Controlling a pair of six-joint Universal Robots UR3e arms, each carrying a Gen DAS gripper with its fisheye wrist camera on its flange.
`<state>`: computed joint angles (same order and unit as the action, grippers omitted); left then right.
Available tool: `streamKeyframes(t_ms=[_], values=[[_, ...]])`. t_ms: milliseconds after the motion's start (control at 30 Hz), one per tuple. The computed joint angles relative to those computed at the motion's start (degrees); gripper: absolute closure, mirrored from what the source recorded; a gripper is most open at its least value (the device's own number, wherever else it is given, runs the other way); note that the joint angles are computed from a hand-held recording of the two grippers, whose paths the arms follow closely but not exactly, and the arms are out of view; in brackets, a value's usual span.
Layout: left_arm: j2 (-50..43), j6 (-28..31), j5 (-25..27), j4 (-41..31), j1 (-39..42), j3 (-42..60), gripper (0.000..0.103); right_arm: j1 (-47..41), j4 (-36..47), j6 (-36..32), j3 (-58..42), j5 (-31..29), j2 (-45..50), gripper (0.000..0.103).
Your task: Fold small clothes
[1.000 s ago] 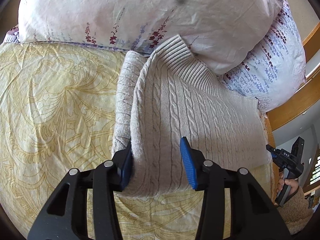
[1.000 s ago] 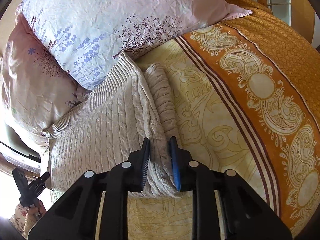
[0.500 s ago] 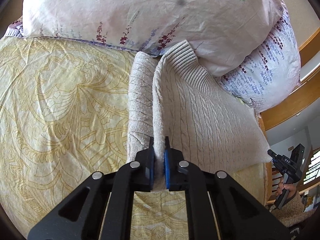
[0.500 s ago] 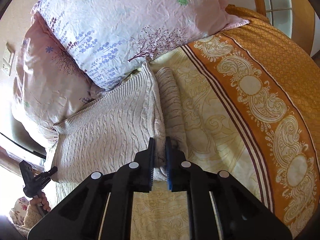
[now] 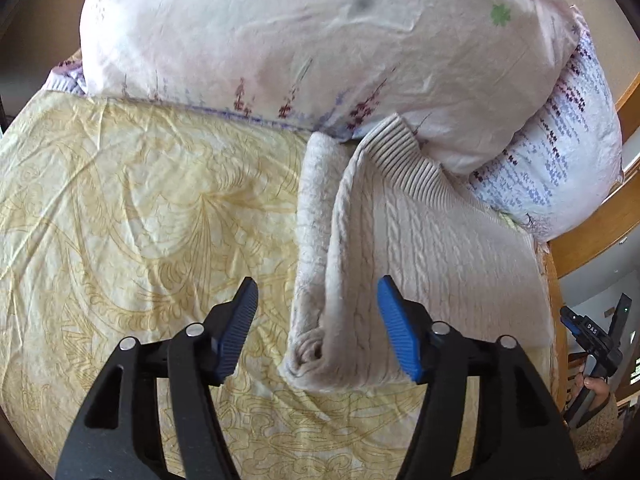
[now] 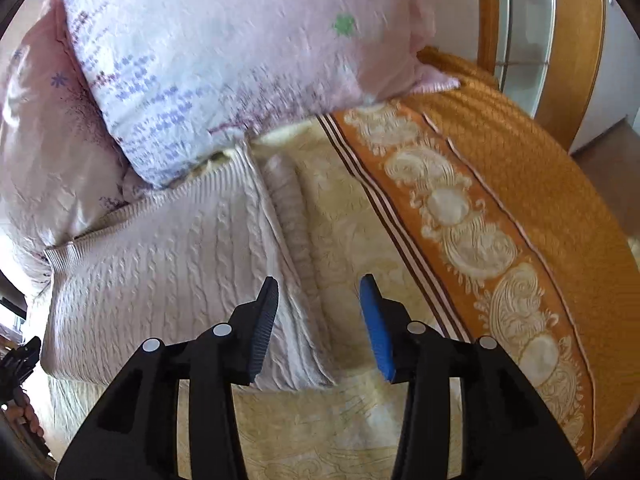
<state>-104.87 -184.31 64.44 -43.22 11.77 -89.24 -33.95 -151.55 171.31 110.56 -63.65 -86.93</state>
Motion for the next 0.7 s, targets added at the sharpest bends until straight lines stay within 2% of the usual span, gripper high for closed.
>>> streamKeyframes(t_ms=[133, 333, 400, 433, 500, 600, 667, 700], values=[[-3.9, 0.8, 0.2, 2.8, -5.0, 6.2, 0.030, 6.6, 0.5, -3.7, -6.1, -0.1, 5.0, 0.058], [-14.0, 2.4, 3.2, -3.3, -12.0, 19.5, 0.027, 13.8, 5.2, -3.9, -15.7, -5.0, 13.6, 0.057], [-16.0, 2.0, 4.0, -6.3, -12.5, 21.3, 0.026, 15.3, 8.2, -4.3, -18.8, -9.2, 16.2, 0.040], [-16.4, 1.8, 4.3, -6.6, -12.4, 20.9, 0.026, 15.4, 9.2, -4.4, -19.6, -10.0, 17.2, 0.037], [-15.5, 2.0, 2.7, -3.0, -11.5, 17.4, 0.024, 14.3, 8.0, -4.1, -18.3, -8.0, 17.3, 0.034], [-15.1, 2.5, 0.3, -2.4, -10.5, 16.0, 0.017, 15.7, 7.2, -4.2, -18.5, -10.0, 17.8, 0.030], [-15.5, 3.1, -0.6, -1.5, -10.6, 15.9, 0.006, 17.0, 5.9, -4.0, -18.7, -12.0, 18.4, 0.026], [-16.2, 3.5, 0.2, -1.3, -11.5, 16.7, 0.004, 17.3, 5.2, -3.6, -18.5, -12.4, 18.6, 0.025]])
